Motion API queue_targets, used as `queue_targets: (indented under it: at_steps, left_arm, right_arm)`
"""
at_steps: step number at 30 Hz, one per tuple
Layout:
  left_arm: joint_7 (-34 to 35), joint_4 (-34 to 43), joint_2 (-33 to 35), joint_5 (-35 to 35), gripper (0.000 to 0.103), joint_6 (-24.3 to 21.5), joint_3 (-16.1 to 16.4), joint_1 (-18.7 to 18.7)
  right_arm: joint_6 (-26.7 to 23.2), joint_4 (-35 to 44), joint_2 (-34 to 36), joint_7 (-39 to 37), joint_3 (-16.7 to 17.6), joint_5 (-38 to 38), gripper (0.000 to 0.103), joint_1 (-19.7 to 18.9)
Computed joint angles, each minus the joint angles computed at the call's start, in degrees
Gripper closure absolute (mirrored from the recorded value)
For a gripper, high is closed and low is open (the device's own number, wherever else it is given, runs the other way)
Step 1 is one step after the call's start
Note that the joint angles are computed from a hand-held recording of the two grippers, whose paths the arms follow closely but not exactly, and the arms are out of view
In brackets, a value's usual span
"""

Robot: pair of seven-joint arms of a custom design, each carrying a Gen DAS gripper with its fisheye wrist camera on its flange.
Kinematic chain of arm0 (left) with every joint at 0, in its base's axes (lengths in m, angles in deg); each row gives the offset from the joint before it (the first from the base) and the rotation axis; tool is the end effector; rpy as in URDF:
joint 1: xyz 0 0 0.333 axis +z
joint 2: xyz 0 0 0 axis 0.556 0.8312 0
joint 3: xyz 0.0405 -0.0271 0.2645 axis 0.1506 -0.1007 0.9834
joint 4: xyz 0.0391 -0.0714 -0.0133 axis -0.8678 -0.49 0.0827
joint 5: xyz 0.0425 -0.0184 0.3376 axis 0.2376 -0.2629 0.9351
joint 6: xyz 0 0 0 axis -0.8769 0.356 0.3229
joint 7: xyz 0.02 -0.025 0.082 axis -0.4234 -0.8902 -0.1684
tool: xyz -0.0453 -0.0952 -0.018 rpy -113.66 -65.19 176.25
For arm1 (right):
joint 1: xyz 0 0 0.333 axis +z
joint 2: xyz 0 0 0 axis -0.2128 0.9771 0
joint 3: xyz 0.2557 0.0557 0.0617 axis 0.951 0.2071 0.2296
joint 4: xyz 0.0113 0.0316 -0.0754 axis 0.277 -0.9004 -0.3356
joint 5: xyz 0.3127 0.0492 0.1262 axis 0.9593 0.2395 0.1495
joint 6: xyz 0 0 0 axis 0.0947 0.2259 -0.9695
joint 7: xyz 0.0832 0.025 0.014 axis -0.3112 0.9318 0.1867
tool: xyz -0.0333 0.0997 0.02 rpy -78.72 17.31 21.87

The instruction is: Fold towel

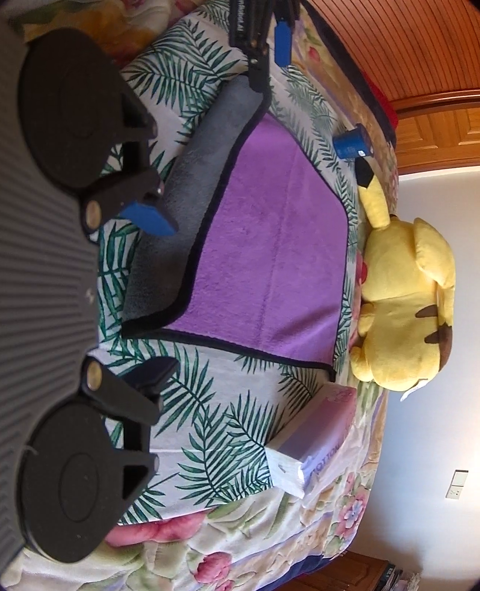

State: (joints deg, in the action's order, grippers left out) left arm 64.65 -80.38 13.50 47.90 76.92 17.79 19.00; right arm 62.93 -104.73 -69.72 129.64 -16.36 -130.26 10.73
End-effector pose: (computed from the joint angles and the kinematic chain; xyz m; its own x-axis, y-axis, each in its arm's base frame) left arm 0.6083 -0.2473 0.4809 -0.5298 -0.8431 -0.0921 -0.4992 0.3978 -0.7698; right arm 0.5068 0.2744 0.4674 -0.0656 -0.9978 -0.0038 -0.6838 0.0477 -0.7281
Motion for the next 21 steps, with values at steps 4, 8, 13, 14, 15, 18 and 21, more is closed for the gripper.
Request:
queue_targets:
  at_steps: [4,8,13,14,15,18,21]
  left_arm:
    - [1.0,2.6,1.6,-1.1,0.064,-3.0,-0.8,1.0]
    - [1.0,4.0,2.3,-2.1,0.065,-5.8,-1.2,1.5]
    - [1.3,5.5,3.1,-3.4,0.079,-9.3,-1.6,2.0]
    - [0.9,5.8,3.2,-3.4,0.080,-9.9,-1.4,1.9]
    - [0.5,5.8,3.2,-3.1,0.084,-10.2,-1.1,1.7]
    - [-0.6,5.5,3.1,-2.3,0.091,-10.4,-0.5,1.2]
    - [-0.9,5.8,3.1,-1.7,0.092,-11.2,-0.4,1.2]
  right_arm:
    - [0.3,0.0,0.3,-0.5,-0.1,1.0,0.033,-0.3]
    - [0.7,-0.2,0.4,-0.5,-0.3,1.7,0.034,-0.5]
    - [0.0,0.6,1.3,-2.1,-0.4,3.3,0.038,-0.5]
    - [0.2,0.6,1.4,-2.4,-0.4,3.7,0.039,-0.6]
    - [0.3,0.6,1.5,-2.5,-0.5,4.0,0.039,-0.6]
    - [0.9,0.3,1.6,-3.2,-0.6,5.5,0.039,-0.8]
    - [1.4,0.1,1.7,-3.9,-0.6,6.6,0.042,-0.9]
